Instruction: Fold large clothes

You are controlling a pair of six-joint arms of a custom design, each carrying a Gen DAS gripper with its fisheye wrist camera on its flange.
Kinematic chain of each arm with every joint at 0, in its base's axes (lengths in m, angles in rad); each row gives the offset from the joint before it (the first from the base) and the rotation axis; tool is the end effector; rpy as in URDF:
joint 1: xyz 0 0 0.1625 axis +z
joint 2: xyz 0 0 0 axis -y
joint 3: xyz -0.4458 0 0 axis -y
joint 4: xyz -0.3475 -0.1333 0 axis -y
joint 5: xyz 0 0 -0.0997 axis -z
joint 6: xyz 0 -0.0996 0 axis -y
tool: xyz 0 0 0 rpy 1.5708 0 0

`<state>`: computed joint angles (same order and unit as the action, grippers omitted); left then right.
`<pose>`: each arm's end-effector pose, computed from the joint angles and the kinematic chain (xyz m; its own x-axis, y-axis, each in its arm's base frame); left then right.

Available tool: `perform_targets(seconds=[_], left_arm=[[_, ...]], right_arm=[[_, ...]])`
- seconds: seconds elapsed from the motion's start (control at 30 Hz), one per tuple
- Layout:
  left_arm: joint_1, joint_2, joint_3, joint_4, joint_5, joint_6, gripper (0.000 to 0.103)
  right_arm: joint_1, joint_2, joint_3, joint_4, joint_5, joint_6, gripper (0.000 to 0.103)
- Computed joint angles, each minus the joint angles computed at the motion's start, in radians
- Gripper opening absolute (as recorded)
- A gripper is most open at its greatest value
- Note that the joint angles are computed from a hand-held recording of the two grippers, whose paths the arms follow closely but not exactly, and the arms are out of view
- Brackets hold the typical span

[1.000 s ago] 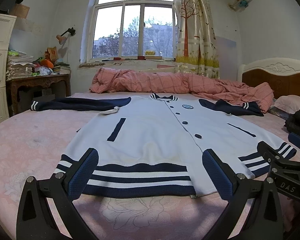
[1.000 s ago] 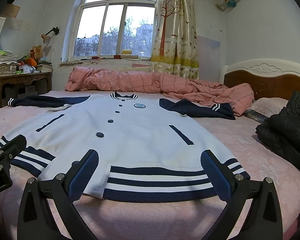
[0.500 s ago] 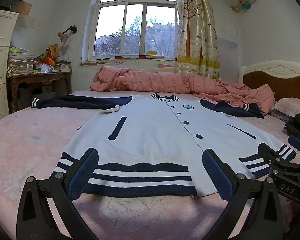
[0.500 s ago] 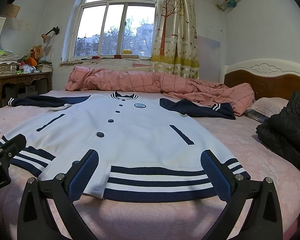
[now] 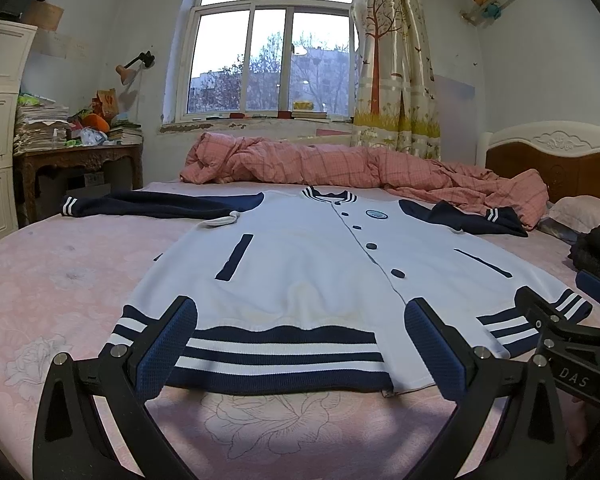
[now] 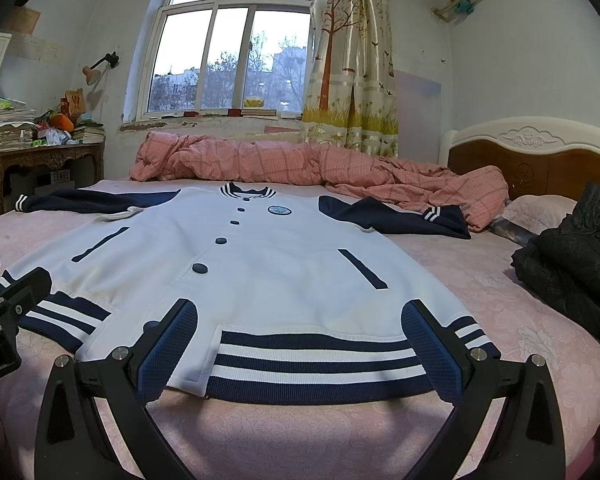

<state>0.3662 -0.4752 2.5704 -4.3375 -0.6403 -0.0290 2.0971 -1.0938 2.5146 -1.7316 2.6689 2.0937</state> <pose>-0.2388 -0.3199 0.0811 -0.7007 0.3709 -0.6095 0.7110 0.2912 -0.6401 0.2045 -0.2632 0.1339 -0.5424 0.4809 0.6889 -0.6333 0.3048 -0.7114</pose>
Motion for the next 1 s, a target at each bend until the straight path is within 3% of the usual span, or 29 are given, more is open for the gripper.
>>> perform_targets(seconds=[1.0], left_arm=[[0.007, -0.001, 0.004, -0.011, -0.007, 0.011, 0.103]], right_arm=[[0.006, -0.022, 0.012, 0.004, 0.007, -0.008, 0.103]])
